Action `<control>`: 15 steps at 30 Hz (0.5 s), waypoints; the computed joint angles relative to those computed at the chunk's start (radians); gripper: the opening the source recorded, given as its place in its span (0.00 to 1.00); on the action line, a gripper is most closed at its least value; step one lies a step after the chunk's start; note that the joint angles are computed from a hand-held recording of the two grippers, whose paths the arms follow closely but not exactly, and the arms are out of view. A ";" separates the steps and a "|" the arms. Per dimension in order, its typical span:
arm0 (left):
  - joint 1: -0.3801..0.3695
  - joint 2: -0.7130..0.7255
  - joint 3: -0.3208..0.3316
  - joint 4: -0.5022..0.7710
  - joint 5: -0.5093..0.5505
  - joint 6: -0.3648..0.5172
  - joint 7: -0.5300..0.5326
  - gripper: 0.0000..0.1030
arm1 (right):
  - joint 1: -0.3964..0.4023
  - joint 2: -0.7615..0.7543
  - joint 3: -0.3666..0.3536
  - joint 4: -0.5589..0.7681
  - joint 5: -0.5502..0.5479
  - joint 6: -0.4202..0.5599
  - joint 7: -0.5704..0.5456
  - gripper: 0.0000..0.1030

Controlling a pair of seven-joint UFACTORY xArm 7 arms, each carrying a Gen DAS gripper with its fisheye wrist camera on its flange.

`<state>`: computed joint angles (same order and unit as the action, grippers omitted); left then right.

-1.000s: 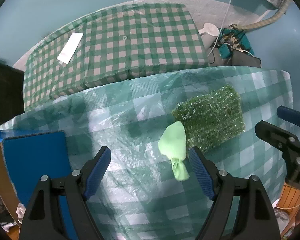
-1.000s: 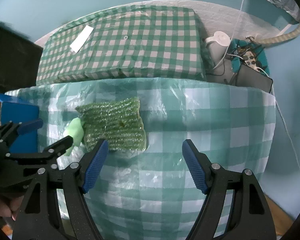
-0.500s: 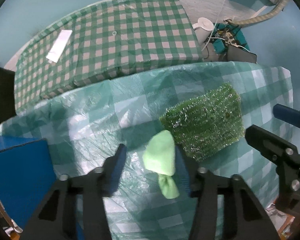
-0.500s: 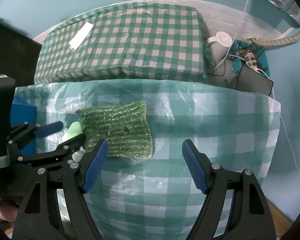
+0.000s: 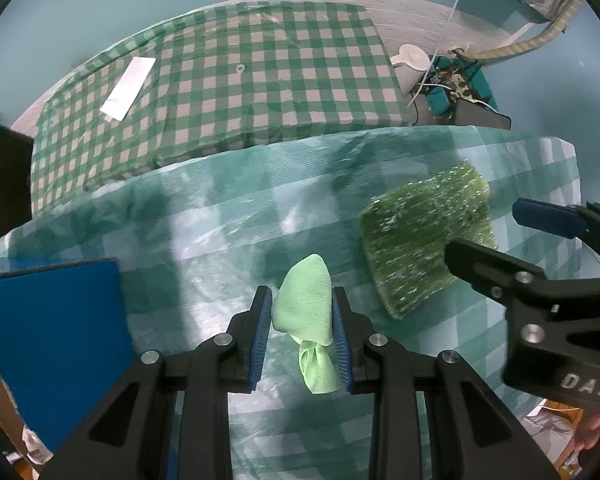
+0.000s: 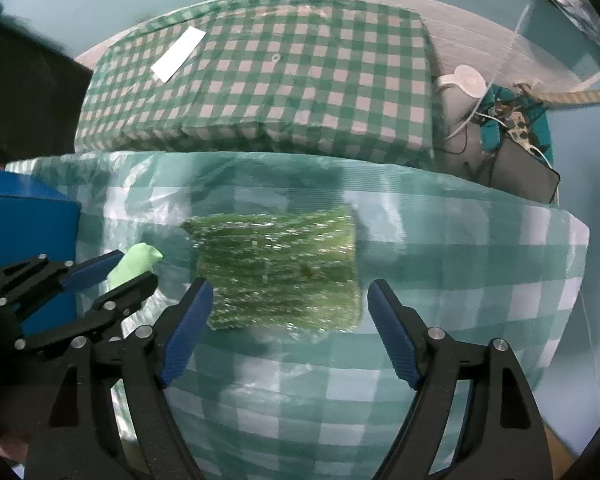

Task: Organize soft objects
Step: 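Grasp the light-green cloth with the left gripper while the right gripper lowers onto the scrubber pad, then close the right gripper on the green glittery scrubber pad and lift it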

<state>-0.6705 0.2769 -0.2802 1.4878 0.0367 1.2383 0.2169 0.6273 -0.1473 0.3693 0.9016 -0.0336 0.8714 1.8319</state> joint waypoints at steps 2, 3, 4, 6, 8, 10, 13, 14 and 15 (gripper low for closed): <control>0.006 -0.003 0.006 -0.003 0.005 0.002 -0.003 0.29 | -0.001 0.031 -0.004 0.020 0.001 -0.003 -0.019 0.78; 0.009 -0.002 0.009 -0.002 0.006 0.008 -0.007 0.29 | 0.000 0.046 -0.006 0.031 0.003 -0.001 -0.028 0.78; 0.013 0.000 0.013 0.002 0.005 0.018 -0.015 0.29 | 0.001 0.059 -0.009 0.041 0.003 0.006 -0.034 0.78; 0.022 -0.003 0.018 -0.007 0.006 0.019 -0.019 0.29 | 0.005 0.088 -0.014 0.067 0.002 0.030 -0.046 0.78; 0.031 -0.010 0.020 -0.020 0.008 0.017 -0.018 0.29 | 0.010 0.109 -0.020 0.083 0.002 0.044 -0.057 0.78; 0.040 -0.018 0.023 -0.032 0.009 0.017 -0.016 0.29 | 0.015 0.132 -0.025 0.103 0.002 0.071 -0.060 0.78; 0.051 -0.026 0.024 -0.043 0.011 0.021 -0.012 0.29 | 0.023 0.138 -0.031 0.095 0.004 0.070 -0.031 0.78; 0.053 -0.027 0.025 -0.045 0.014 0.022 -0.011 0.29 | 0.025 0.145 -0.031 0.100 0.001 0.079 -0.026 0.79; 0.055 -0.029 0.025 -0.047 0.017 0.023 -0.012 0.29 | 0.028 0.157 -0.031 0.115 -0.007 0.099 -0.028 0.79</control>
